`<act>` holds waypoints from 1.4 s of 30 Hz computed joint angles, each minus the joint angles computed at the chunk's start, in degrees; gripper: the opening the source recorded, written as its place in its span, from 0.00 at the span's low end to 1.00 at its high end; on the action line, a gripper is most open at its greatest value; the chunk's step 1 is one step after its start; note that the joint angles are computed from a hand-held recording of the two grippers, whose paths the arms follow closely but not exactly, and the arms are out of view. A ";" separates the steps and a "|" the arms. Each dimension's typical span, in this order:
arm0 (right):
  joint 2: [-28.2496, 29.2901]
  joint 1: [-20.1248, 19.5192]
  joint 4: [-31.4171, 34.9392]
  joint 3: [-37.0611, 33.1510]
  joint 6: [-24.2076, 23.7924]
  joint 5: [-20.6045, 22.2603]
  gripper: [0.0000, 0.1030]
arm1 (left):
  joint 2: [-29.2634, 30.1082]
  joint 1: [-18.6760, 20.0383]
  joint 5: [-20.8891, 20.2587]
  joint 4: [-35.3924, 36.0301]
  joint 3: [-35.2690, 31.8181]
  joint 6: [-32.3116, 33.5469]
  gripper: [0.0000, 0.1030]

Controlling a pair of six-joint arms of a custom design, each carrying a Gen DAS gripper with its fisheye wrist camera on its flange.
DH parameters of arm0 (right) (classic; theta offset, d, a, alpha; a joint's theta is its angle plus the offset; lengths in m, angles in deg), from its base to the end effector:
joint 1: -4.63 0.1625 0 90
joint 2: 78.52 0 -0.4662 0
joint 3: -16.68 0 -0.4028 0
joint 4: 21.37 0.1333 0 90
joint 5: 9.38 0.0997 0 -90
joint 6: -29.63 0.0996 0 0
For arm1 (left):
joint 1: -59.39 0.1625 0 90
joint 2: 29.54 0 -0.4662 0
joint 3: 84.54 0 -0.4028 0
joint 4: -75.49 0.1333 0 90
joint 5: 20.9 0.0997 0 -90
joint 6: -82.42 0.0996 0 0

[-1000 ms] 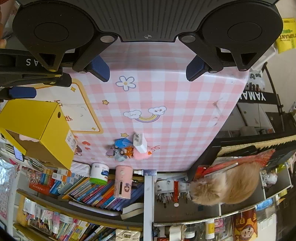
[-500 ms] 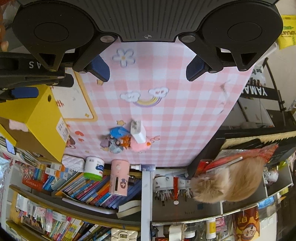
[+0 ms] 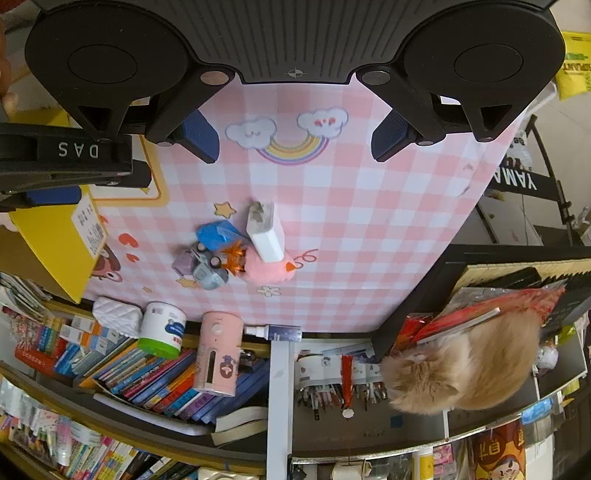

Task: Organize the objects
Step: 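Withdraw both grippers from the box back toward the remaining toys, then grasp the white charger with the left gripper while the right gripper grasps the blue cloth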

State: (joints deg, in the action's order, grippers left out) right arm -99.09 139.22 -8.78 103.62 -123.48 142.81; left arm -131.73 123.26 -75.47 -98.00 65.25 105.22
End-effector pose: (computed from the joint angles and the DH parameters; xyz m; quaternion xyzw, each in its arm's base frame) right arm 0.3895 -0.3307 -0.1074 0.0820 -0.8498 0.3671 0.3691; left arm 0.0387 -0.3548 0.3134 0.2900 0.8637 -0.3018 0.2808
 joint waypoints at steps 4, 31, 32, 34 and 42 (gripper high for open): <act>-1.40 -2.12 -3.34 0.19 -4.82 -1.38 0.75 | 3.69 0.36 0.43 -2.61 -1.35 0.22 0.88; -4.51 -12.27 -7.21 -4.42 -21.01 -9.65 0.73 | 29.35 5.29 -1.17 -14.21 -12.93 4.09 0.39; -4.33 -12.53 -6.71 -4.69 -20.83 -10.13 0.73 | 29.56 5.74 -1.85 -13.93 -13.26 4.19 0.32; -4.03 -13.04 -5.66 -5.27 -20.67 -11.03 0.73 | 29.61 6.28 -2.26 -13.03 -13.63 3.99 0.25; -0.94 -15.11 0.65 -10.43 -22.59 -16.21 0.73 | 26.58 7.58 -1.74 -10.37 -13.89 1.62 0.24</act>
